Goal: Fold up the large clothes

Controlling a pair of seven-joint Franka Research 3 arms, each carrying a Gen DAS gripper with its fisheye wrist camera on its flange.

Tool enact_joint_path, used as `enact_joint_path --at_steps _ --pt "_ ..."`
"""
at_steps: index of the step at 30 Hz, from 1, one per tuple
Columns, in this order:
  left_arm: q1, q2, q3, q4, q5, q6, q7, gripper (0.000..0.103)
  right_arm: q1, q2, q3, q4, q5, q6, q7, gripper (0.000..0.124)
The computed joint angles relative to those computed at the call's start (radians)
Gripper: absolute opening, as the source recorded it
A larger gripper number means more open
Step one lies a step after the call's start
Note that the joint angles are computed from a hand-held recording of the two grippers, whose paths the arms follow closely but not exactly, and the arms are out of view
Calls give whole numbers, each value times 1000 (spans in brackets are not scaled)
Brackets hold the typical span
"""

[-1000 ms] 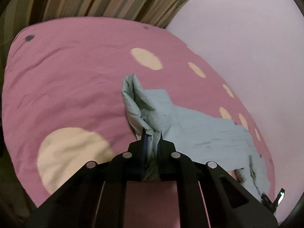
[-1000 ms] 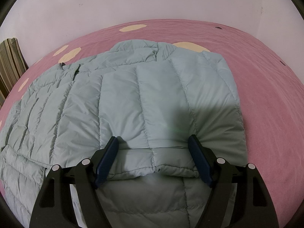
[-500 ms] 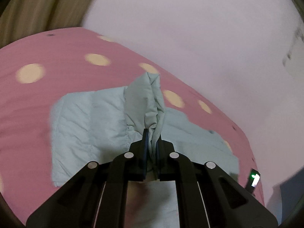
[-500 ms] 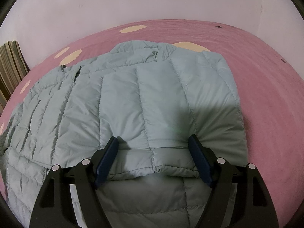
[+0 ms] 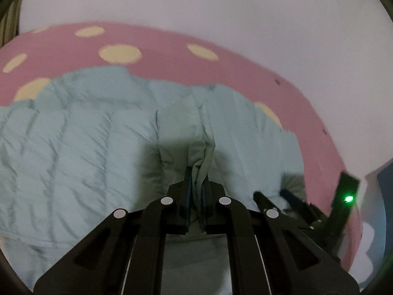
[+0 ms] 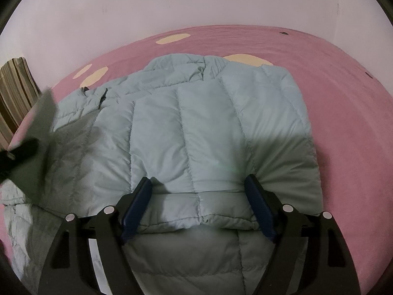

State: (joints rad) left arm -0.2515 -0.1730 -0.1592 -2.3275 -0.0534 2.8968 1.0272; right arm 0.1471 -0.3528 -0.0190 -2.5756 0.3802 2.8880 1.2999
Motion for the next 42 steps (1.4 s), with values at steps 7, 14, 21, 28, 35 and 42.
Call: enact_joint_path --at_steps 7,14,21,28,35,42 --pt "14 12 -40 0 73 13 -88 54 14 0 -10 -2 24 4 -14 78" --pt "43 -163 -48 -126 170 -2 -179 66 8 -1 -3 1 18 1 -4 78" --pt "153 -437 -74 -319 328 -86 -316 70 -5 -93 19 -16 -17 -35 50 78" --pt "207 -604 -26 -442 365 -165 -375 71 161 -62 -24 90 126 -135 -51 78" --pt "231 -648 -6 -490 381 -169 -380 74 144 74 57 195 94 -202 11 31" --pt "230 -658 7 -497 365 -159 -375 75 158 30 45 181 158 -171 -76 4"
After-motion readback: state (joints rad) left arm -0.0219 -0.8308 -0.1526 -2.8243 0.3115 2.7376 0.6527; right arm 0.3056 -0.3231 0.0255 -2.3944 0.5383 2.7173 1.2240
